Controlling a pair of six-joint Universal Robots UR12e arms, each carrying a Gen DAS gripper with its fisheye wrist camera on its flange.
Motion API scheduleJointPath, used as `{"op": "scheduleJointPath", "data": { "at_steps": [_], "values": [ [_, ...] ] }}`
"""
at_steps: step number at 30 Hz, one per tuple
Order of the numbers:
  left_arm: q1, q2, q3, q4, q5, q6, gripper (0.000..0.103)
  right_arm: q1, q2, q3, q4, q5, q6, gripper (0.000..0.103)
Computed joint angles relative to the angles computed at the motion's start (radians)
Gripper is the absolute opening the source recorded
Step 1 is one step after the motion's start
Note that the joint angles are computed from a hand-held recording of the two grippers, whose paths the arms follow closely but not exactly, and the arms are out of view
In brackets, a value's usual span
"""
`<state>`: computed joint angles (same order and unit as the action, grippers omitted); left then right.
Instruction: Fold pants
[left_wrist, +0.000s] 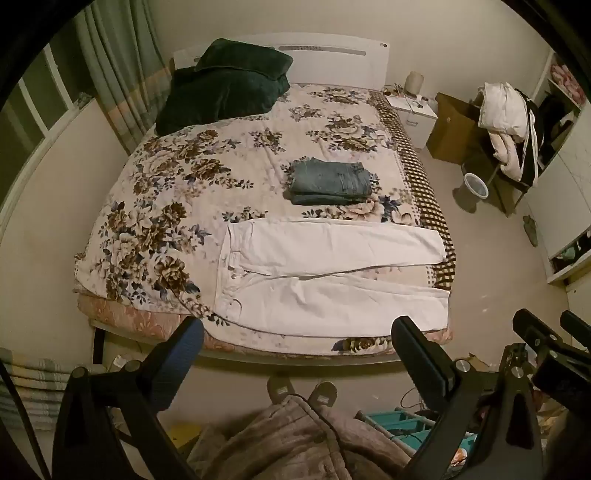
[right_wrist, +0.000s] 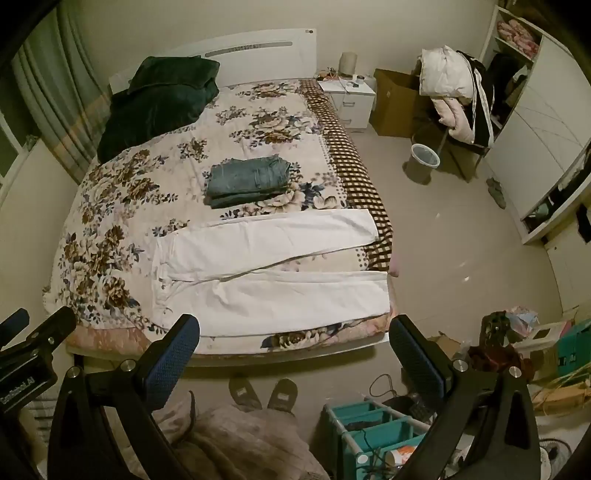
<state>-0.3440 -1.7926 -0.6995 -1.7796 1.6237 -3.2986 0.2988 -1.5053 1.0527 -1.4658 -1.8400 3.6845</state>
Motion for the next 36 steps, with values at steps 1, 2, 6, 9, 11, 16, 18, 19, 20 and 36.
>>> {"op": "scheduleJointPath", "data": {
  "at_steps": [1,2,6,9,11,16,18,19,20,36],
  "values": [
    [0.0,0.0,0.0,-0.001,-0.002,0.0,0.103,0.003,0.001,-0.001,0.002,-0.015,-0.001,0.103],
    [0.0,0.0,0.001,-0.003,-0.003,0.002,0.103,0.003,0.004,-0.006,0.01,-0.014,-0.001,0.103],
    [-0.002,0.002,-0.003,0.004,0.004,-0.002,0.103,0.002,0.003,-0.005,0.006,-0.008,-0.003,0.103],
    [-0.001,0.0,0.001,-0.002,0.003,-0.003,0.103,0.001,0.002,-0.007,0.009,-0.006,-0.003,0.103],
    [0.0,0.0,-0.001,-0.001,0.0,-0.004,0.103,0.002,-0.001,-0.004,0.011,-0.004,-0.002,0.103],
    [-0.001,0.001,-0.002,0.002,0.003,-0.003,0.103,0.008,-0.009,0.009,0.011,-0.007,-0.001,0.103],
    [0.0,0.001,-0.002,0.003,0.001,-0.002,0.103,0.008,-0.013,0.014,0.008,-0.005,-0.002,0.103],
    [-0.001,0.002,-0.004,0.005,0.004,-0.002,0.103,0.009,-0.009,0.006,0.012,-0.005,-0.002,0.103],
    [-0.001,0.002,-0.005,0.006,0.002,-0.003,0.103,0.007,-0.001,-0.007,0.016,-0.002,-0.012,0.103],
    [-0.012,-0.012,0.038,-0.009,0.011,0.0,0.103,0.012,0.005,-0.031,0.025,0.011,-0.014,0.103]
  ]
}}
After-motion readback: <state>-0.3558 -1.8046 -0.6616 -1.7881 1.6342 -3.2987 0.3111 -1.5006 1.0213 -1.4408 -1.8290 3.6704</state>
